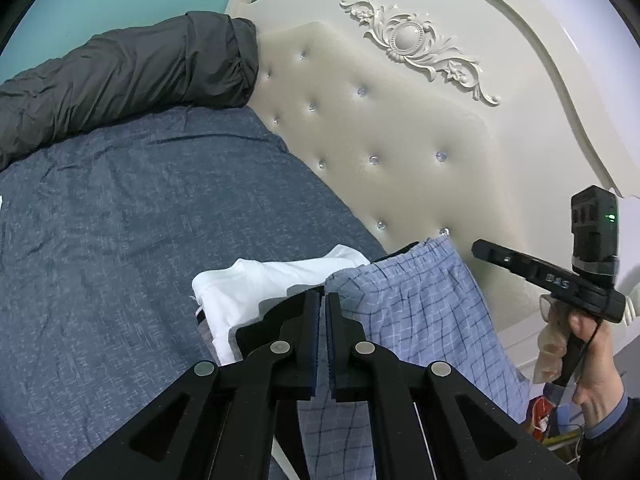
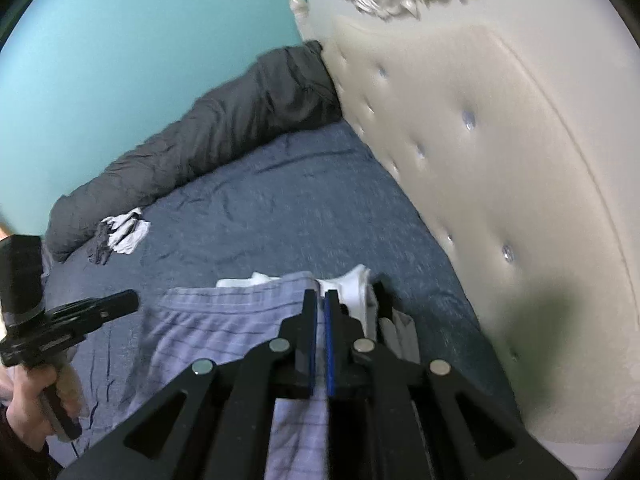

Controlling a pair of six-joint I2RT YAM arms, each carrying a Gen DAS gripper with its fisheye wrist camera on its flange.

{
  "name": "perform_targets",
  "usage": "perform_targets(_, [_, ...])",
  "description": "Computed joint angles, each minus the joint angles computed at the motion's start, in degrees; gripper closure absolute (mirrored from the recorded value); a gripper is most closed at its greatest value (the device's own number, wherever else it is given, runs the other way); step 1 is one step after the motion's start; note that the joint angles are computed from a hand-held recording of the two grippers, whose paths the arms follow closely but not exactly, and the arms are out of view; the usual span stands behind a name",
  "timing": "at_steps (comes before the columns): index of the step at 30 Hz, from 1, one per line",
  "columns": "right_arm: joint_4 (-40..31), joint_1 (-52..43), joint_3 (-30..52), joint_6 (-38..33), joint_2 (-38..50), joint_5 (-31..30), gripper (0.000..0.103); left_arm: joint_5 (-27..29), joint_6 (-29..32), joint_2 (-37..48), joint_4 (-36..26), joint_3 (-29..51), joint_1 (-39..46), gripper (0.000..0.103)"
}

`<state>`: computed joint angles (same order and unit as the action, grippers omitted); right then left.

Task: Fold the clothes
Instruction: 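Hold the shorts' waistband with both grippers and lay them flat over the stack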

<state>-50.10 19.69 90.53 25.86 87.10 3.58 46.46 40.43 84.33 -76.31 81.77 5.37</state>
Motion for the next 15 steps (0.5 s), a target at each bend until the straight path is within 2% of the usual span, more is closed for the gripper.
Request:
perform_targets(7, [0.55, 1.48, -4.07, -1.77, -2.3, -3.1, 0.1, -1.17, 8.02, -3.89, -5.22, -2.84, 0.42, 0.095])
perform_targets(12, [0.68, 1.02, -9.36, 1.07, -5.45, -1.58, 0.1, -5.84, 8.74, -6.75, -2.75, -7.87, -0.66, 0.095])
perform_targets(15, [0.86, 1.31, -12.13, 2.12, -9.12, -0.93, 0.1, -6.22, 9.08, -6.71, -2.38, -9.01, 0.59, 0.095])
